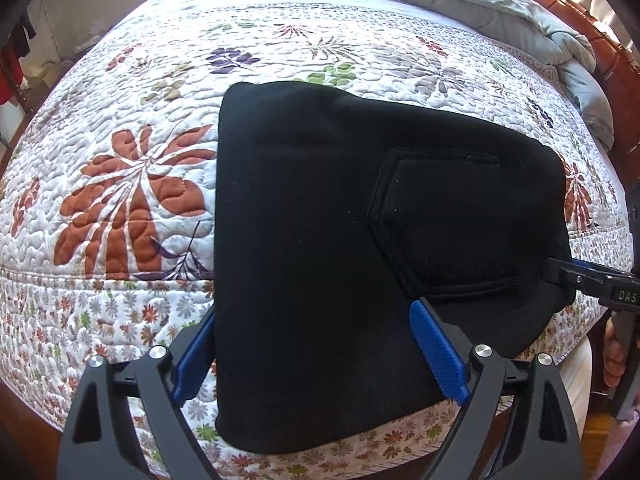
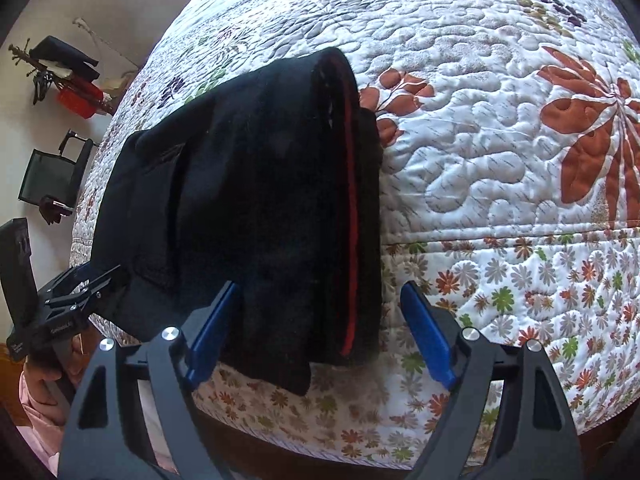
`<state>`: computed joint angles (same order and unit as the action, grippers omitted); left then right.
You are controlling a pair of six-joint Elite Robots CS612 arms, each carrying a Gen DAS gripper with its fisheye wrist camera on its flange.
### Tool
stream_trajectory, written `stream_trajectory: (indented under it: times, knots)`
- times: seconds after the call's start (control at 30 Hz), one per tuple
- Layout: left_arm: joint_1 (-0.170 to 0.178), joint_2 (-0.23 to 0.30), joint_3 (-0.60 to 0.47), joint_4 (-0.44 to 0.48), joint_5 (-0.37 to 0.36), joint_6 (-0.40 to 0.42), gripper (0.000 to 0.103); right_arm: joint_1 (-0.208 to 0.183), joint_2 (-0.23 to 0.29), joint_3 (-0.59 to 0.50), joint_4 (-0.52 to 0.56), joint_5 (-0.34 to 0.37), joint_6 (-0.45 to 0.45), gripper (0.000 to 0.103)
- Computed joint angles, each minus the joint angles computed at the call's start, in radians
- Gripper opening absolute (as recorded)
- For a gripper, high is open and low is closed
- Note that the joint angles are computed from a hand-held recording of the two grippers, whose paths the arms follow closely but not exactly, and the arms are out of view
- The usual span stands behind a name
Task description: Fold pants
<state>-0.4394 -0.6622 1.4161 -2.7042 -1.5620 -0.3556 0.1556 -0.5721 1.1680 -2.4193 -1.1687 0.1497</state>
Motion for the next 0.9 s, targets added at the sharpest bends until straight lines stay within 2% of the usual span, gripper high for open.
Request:
stream_trajectory:
  times: [0.3,0.5,0.63,0.67,0.77,0.9]
  knots:
    - [0.005,0.021,-0.026,-0.002,-0.027,0.028,0.099,-0.005,0.028,-0.027,0.019,0.038,0.006,0.088]
    - [0.028,0.049,-0.056,-0.013,-0.133,0.033,0.100,0.000,0.044,-0.046,0.015,0.041,-0.001,0.094]
    - [0.052,0.066,-0.071,-0.020,-0.235,0.025,0.100,0.002,0.050,-0.051,0.006,0.047,-0.002,0.095]
    - [0.055,0.066,-0.071,-0.020,-0.245,0.023,0.100,0.002,0.049,-0.051,0.007,0.046,-0.006,0.094]
    - [0.055,0.057,-0.061,-0.024,-0.250,0.020,0.096,-0.002,0.045,-0.044,0.003,0.080,-0.006,0.079]
    - [0.058,0.056,-0.048,-0.051,-0.256,0.016,0.096,-0.008,0.043,-0.034,-0.009,0.111,-0.005,0.078]
